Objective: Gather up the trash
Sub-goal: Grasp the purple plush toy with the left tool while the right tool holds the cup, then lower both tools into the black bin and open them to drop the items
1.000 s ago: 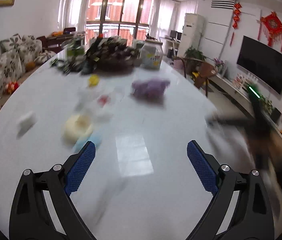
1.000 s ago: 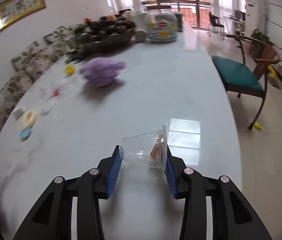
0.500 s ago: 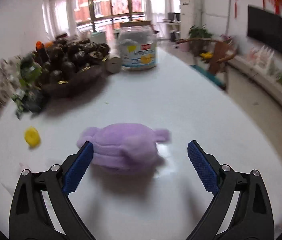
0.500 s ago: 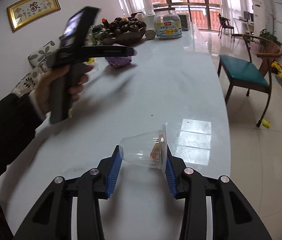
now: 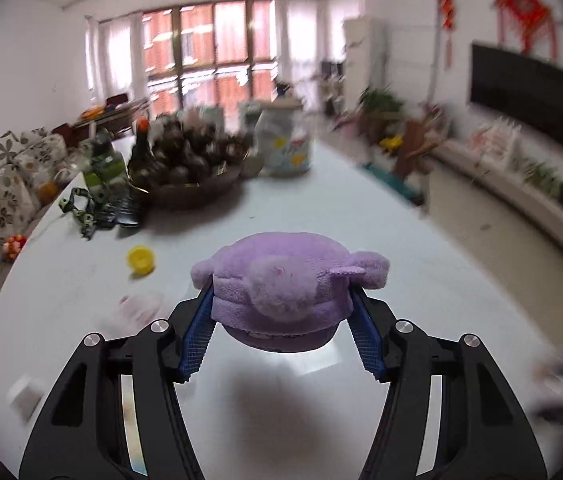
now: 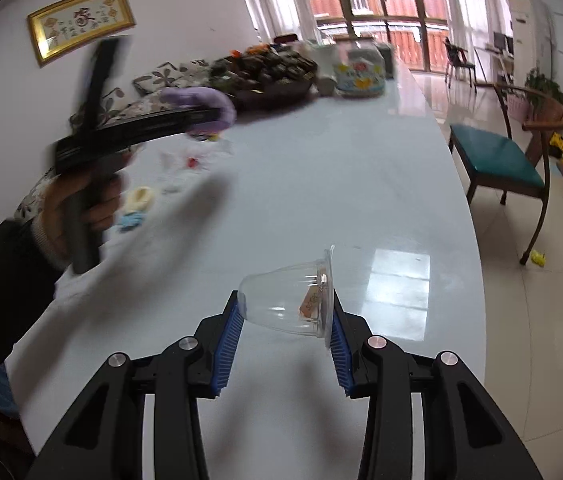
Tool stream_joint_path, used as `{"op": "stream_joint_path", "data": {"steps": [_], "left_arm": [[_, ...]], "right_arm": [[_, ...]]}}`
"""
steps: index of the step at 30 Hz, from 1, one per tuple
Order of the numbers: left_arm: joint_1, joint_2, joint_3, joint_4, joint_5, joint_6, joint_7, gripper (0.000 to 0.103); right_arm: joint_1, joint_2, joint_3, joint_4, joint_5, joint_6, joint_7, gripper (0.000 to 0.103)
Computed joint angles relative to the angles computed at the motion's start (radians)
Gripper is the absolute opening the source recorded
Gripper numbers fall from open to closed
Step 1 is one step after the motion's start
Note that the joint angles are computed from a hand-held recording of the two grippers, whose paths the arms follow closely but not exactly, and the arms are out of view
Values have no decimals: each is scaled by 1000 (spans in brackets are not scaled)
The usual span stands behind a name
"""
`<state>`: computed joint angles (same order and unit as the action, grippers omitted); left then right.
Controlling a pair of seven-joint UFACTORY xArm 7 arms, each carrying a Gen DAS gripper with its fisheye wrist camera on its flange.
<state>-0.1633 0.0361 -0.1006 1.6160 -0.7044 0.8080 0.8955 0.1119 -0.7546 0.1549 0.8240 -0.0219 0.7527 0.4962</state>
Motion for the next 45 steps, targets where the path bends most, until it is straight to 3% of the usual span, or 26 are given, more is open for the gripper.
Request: {"op": "stream_joint_path", "data": {"steps": [2, 4, 6, 9, 13, 15, 18, 21, 23, 26, 28, 29, 32, 36, 40, 45], "left_arm": [[45, -152, 55, -103, -102, 104, 95, 60], [79, -321, 181, -208, -176, 284, 190, 60], [95, -447, 291, -287, -176, 403, 250, 60], [132, -616, 460, -391, -104, 565, 345, 61], [170, -735, 625, -456, 34, 728, 399, 61], [211, -796, 680, -518, 117, 757, 451, 62], [288, -883, 706, -662, 238, 677, 562, 63], [352, -874, 719, -779, 365, 649, 600, 63], [391, -827, 696, -839, 425, 633, 606, 64], [466, -766, 601, -994, 509, 490, 610, 68], [495, -722, 546, -1052, 529, 410, 591, 70], [498, -671, 522, -1062, 540, 392, 577, 75], [521, -637, 466, -1096, 556, 319, 554, 77], [520, -708, 439, -1136, 553, 287, 567, 87], [538, -780, 458, -1140, 571, 297, 590, 87], [536, -854, 507, -1055, 552, 357, 603, 87]], "right_arm": [[22, -20, 51, 30, 13, 16, 42, 40], [42, -35, 114, 53, 16, 29, 96, 40], [80, -35, 185, 81, 27, 47, 157, 40], [131, -7, 285, 124, 24, 64, 242, 40], [197, 54, 437, 166, 23, 21, 410, 40], [223, 97, 501, 182, 13, 1, 477, 40], [258, 194, 593, 205, -3, -31, 563, 40], [288, 300, 660, 191, -15, -62, 651, 40], [300, 371, 681, 174, -35, -89, 696, 40], [310, 513, 694, 132, -70, -161, 750, 43], [318, 601, 686, 117, -101, -185, 765, 69], [316, 636, 687, 113, -138, -183, 794, 68], [340, 688, 656, 95, -168, -201, 833, 68], [388, 658, 604, 86, -170, -222, 835, 68], [451, 565, 533, 54, -130, -189, 798, 68], [524, 461, 496, 138, -194, -34, 819, 68]]}}
